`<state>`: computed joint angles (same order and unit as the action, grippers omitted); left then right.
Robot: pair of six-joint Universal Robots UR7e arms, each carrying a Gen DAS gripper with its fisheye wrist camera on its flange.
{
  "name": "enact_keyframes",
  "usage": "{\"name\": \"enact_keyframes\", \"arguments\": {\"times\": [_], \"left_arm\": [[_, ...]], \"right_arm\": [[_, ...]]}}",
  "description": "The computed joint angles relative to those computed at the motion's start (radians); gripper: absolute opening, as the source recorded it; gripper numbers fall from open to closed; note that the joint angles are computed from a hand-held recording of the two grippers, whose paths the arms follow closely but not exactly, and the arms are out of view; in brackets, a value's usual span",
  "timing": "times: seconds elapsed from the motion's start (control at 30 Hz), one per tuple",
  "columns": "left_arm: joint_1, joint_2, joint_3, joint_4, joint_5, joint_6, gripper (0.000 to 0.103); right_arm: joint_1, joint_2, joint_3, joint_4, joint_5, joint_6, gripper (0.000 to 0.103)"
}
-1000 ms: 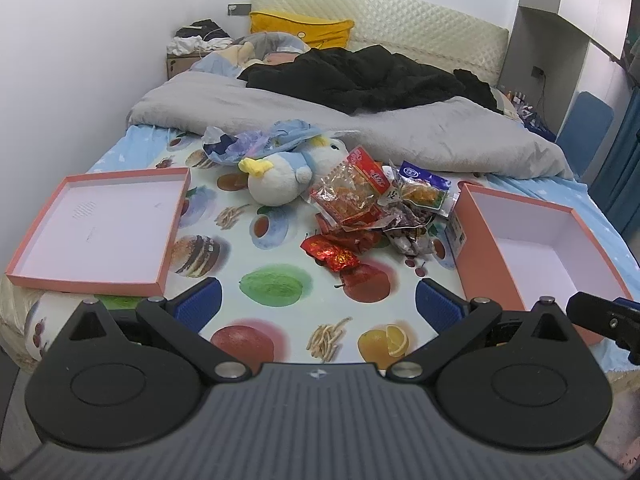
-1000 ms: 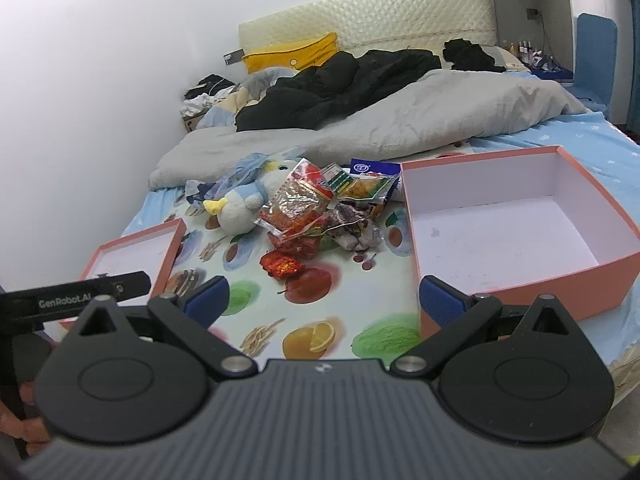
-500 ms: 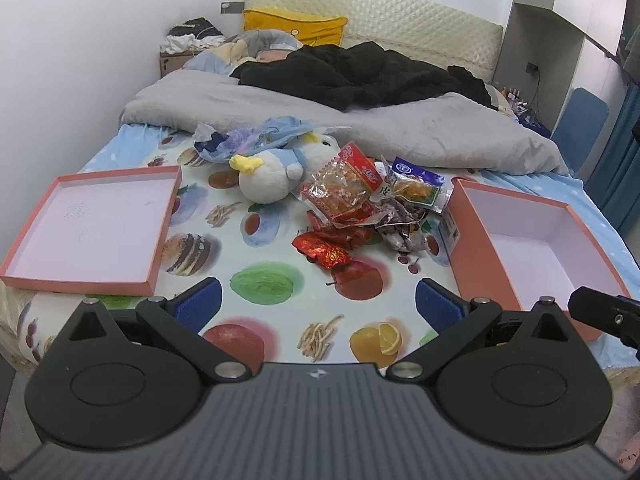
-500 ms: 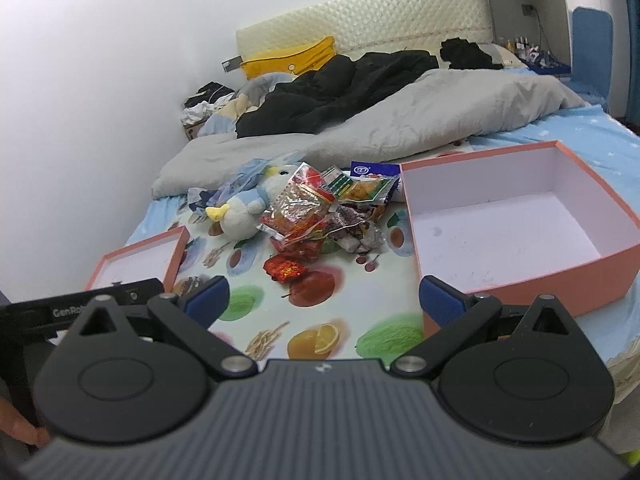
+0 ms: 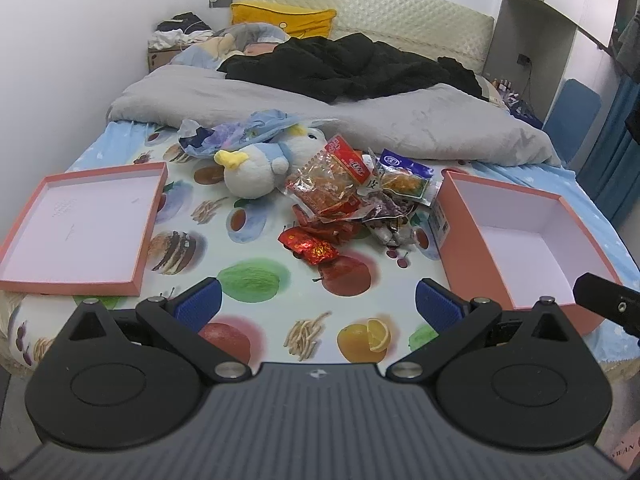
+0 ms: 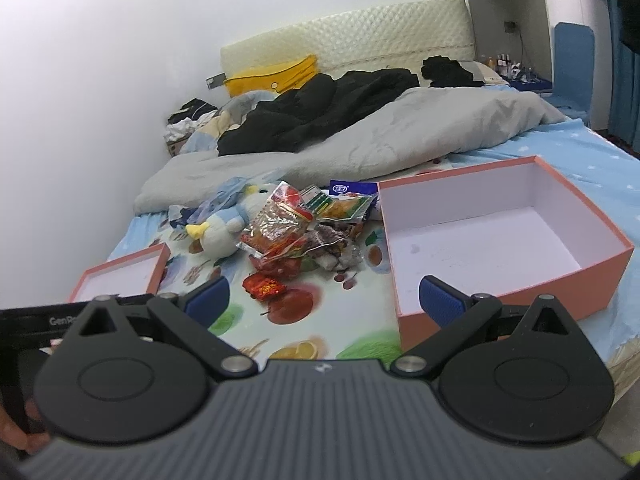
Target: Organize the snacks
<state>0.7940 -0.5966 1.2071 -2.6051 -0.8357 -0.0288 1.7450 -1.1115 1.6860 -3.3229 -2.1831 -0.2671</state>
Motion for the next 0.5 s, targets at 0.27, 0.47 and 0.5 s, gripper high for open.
{"name": "enact_keyframes", "arguments": {"times": [0.27,0.47,0.5], "left_arm": [[0.0,-0.003,0.003,-0.009,-0.007,0.002,0.103],[-0.002,-0.008,0.007,-0.005,-0.01,0.011,0.103],[-0.001,-0.009,0.008,-0.005,-0.012,0.01,0.103]], "right_arm": [[-0.003,-0.005,0.004,0.002,0.018,-0.016,0.103],[-0.004,-0.003,0.001,0.017,0.02,0.004,0.103],[-0.003,-0.004,0.003,0.018,0.02,0.004,0.103]]}}
